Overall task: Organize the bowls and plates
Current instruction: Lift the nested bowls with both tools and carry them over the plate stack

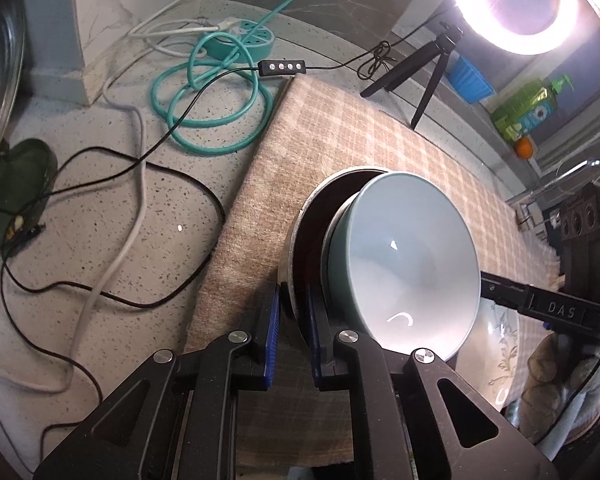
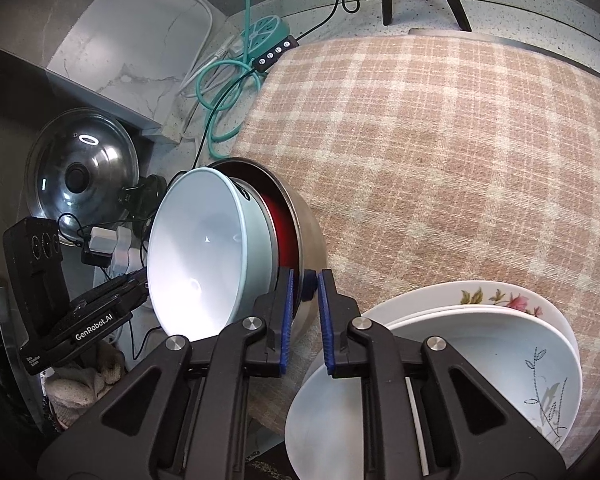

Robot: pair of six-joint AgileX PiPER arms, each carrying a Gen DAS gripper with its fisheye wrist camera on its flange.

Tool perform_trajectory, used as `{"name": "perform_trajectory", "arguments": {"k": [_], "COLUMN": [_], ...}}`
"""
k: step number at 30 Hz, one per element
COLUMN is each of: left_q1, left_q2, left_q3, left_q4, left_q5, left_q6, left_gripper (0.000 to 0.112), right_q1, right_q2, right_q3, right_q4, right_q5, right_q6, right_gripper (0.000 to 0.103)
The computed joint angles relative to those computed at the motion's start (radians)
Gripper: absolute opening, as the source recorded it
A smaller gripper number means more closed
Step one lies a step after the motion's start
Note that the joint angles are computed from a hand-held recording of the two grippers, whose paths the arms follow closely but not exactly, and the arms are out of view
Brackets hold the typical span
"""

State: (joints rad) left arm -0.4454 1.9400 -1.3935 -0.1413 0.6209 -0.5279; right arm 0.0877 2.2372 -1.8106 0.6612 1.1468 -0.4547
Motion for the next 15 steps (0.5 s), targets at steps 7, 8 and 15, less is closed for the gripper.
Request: {"name": "perform_trajectory", "arguments": {"k": [7,8,15], "left_q1": [-0.011,-0.014,-0.014], "left_q2": [-0.001,-0.003,-0.011], "left_q3": [-0.005,-0.004,-0.003], "left_q4": [0.036,0.042,0.04], "left_q5": [0.008,0.007,0.013], "left_q6": [-0.021,-0.024,-0.024], "left_gripper": [0.009,0.009,0.009], "right_q1": [0.003,0.001,-0.003], "right_q2": [-0.004,-0.006,-0.022], "right_q3": [0.0,0.002,0.021], "right_q4": [-0.017,-0.017,-0.011], "right_q5": [-0.002,-0.001,-0.01], "right_q6": [0.002,0.0,-0.018], "right_gripper": [0.013,0.013,0.013]}}
